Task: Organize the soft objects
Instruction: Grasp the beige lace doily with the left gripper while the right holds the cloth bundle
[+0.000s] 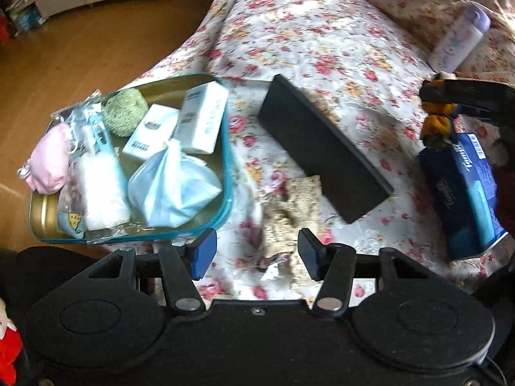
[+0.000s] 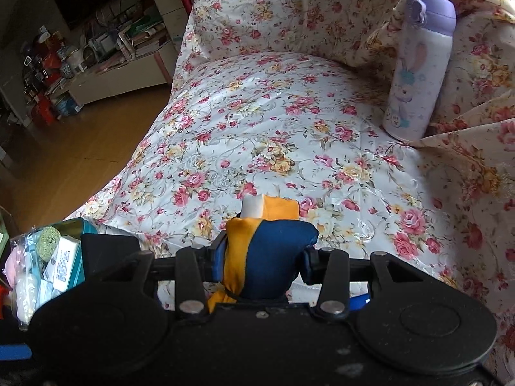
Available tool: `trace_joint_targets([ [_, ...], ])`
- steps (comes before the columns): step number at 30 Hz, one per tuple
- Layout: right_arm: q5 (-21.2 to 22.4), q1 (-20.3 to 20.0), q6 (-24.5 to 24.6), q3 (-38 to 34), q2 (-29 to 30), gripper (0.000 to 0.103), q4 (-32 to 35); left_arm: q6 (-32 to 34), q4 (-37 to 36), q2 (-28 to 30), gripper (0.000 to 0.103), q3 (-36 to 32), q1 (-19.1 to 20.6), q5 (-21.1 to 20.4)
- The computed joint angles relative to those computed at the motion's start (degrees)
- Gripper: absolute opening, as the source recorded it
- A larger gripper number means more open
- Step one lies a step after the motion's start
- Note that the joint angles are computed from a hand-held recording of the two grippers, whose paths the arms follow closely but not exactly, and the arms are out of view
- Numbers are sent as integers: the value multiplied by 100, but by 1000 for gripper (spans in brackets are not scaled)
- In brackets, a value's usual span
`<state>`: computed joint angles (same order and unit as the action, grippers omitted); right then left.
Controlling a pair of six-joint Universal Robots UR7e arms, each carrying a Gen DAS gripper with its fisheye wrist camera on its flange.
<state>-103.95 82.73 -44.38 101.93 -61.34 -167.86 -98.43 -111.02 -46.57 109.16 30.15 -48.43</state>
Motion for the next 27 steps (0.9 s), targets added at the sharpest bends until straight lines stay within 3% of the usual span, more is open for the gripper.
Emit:
trace_joint_targets([
  [2, 10, 4, 0, 66, -55, 42, -60, 104, -322, -38, 56, 163, 1, -21],
  [5, 48, 5, -13, 119, -101, 42, -96, 300, -659, 19, 67, 242, 41, -96],
  [12, 203, -19, -56, 179, -158, 42, -113, 815, -1539, 351, 70, 261, 218, -303],
  [23, 496, -65, -32, 154, -216, 42, 33, 1016, -1698, 719, 68, -23, 578, -360],
  [27, 573, -86, 19, 95, -206, 42, 104, 1083, -1734, 814, 80, -77, 645, -391],
])
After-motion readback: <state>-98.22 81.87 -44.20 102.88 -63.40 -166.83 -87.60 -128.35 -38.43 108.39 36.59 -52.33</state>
